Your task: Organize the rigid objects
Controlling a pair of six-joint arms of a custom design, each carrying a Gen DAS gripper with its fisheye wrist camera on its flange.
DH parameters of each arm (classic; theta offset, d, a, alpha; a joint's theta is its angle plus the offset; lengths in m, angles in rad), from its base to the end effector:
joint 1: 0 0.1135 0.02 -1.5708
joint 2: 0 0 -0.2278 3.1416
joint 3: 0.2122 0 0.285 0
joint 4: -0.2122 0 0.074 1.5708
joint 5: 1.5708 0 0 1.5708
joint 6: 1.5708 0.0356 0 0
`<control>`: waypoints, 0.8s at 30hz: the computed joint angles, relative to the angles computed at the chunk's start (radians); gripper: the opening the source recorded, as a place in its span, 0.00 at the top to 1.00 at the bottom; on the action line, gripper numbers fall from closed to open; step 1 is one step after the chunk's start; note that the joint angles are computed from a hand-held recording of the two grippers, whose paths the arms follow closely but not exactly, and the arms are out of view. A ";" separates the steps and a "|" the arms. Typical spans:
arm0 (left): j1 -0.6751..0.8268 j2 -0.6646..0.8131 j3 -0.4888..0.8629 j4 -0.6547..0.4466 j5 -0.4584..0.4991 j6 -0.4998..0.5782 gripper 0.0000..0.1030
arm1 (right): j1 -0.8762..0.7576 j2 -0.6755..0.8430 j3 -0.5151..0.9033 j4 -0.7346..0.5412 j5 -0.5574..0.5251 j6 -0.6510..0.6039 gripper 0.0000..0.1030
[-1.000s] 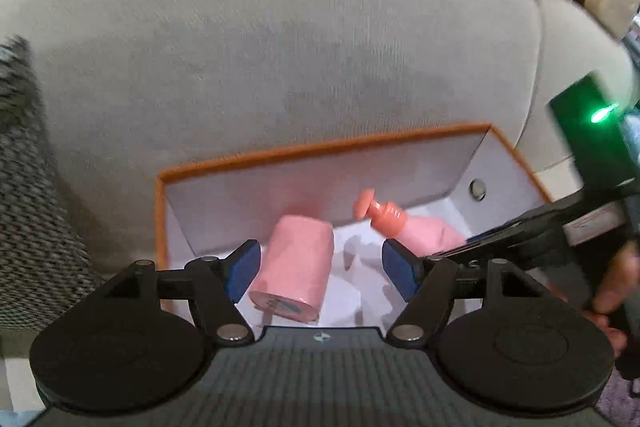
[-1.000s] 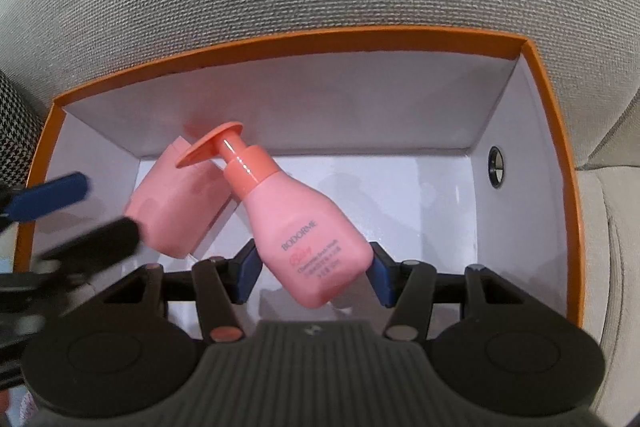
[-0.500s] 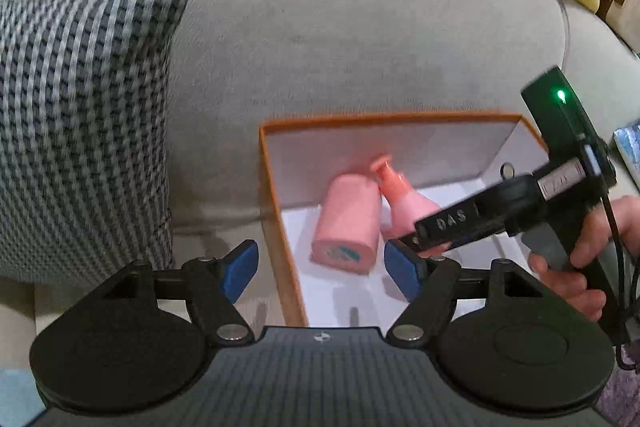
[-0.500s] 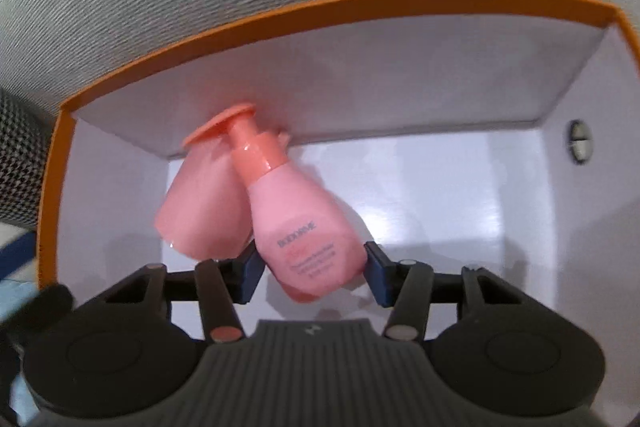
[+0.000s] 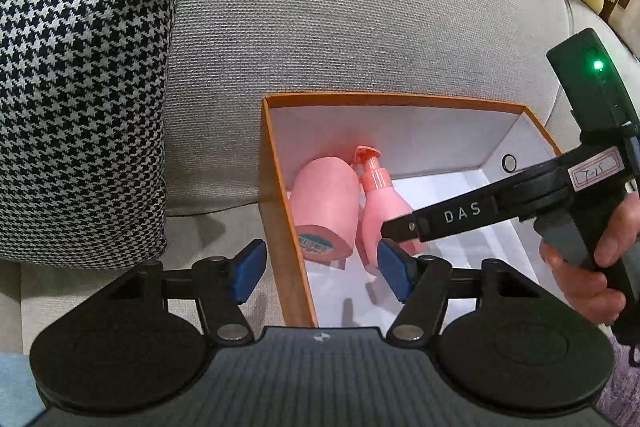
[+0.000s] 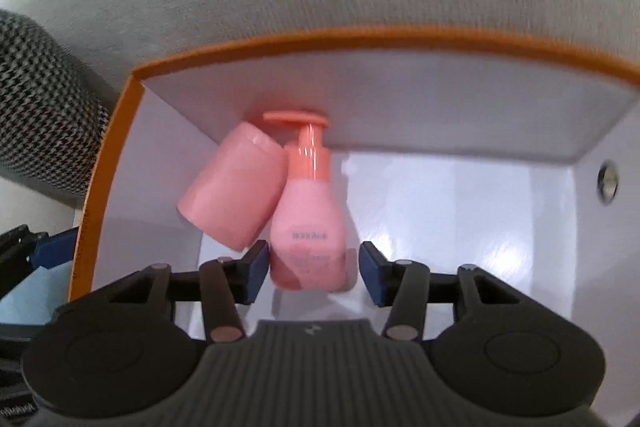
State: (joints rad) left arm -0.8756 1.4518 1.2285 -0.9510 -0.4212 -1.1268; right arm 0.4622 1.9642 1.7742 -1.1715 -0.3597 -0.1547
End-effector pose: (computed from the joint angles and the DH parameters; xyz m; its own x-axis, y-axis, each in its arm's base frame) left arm 0.2155 -0.2357 0.2383 -0.7953 -0.3331 -0.5065 -0.2760 0.9429 -0.1867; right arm 0.3655 0.1961 0.2252 -0.7907 -0.5550 -0.2583 -0.6120 0.7284 0.3082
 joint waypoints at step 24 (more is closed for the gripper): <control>0.013 -0.078 0.012 -0.078 0.009 0.003 0.41 | 0.092 0.086 0.069 0.056 0.008 0.047 0.55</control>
State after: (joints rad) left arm -0.8625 1.3740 1.2407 -1.0289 -0.4126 -1.1238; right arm 0.5539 2.0504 1.8429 -1.1155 -0.3514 -0.1081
